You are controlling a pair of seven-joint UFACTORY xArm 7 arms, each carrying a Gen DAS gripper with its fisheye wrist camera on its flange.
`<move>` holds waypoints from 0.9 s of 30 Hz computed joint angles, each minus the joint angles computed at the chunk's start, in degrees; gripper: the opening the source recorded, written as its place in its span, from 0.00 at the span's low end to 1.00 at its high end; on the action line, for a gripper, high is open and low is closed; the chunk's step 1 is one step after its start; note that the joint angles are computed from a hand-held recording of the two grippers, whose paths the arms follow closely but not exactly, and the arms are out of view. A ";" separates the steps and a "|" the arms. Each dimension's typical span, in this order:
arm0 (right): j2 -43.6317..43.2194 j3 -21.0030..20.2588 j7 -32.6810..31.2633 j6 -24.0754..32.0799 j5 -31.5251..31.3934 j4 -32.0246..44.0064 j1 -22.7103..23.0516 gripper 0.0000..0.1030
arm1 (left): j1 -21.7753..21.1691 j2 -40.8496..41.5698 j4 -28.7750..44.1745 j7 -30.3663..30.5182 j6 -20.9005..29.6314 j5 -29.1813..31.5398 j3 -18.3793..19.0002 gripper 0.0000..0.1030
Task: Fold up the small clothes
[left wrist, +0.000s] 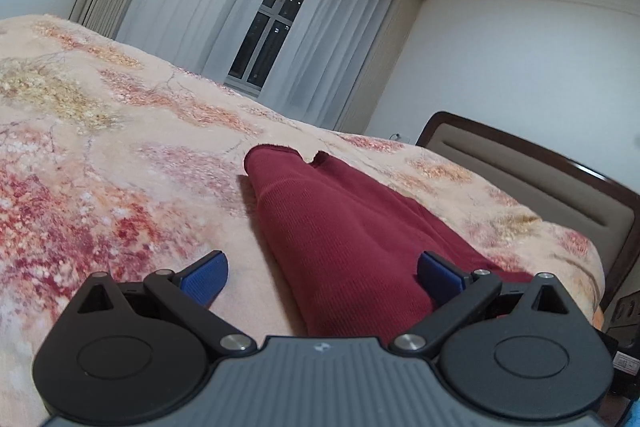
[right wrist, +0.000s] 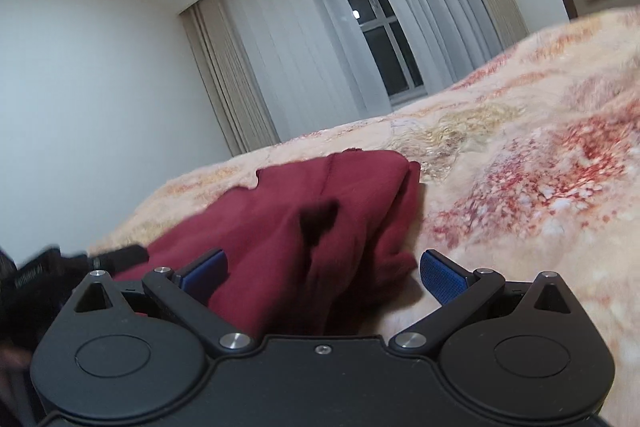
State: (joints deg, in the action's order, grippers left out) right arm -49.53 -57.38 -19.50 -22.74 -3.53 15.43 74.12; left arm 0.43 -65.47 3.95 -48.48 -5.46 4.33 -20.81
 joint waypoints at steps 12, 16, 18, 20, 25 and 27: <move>3.51 1.78 5.59 -2.74 -5.03 -1.73 -3.71 0.99 | 0.42 -2.83 -0.58 -2.44 3.04 1.60 -2.09 0.99; 3.41 1.83 5.95 -2.74 -5.58 -1.97 -4.12 0.99 | 0.18 -4.30 -0.72 -3.84 4.48 2.01 -2.97 0.99; 3.77 2.86 6.30 -3.44 -5.58 -2.70 -5.27 0.99 | -0.35 -5.49 -0.85 -4.69 5.91 2.20 -3.26 0.99; 4.53 4.66 7.30 -4.21 -5.61 -3.57 -7.24 0.99 | -1.66 -7.37 -0.54 -5.53 9.50 2.51 -3.40 0.99; 5.84 11.27 12.47 -2.39 -5.53 -4.47 -14.14 0.99 | -5.17 -9.18 5.24 -8.09 25.52 3.88 -4.14 0.99; 6.54 13.58 14.23 -2.09 -5.74 -4.75 -16.44 0.99 | -6.62 -7.46 7.49 -6.48 29.50 5.12 -2.73 0.99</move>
State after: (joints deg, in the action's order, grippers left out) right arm -42.99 -43.79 -5.27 -24.83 -9.27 10.68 57.67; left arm -6.19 -72.93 11.45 -54.96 24.04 9.44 -23.54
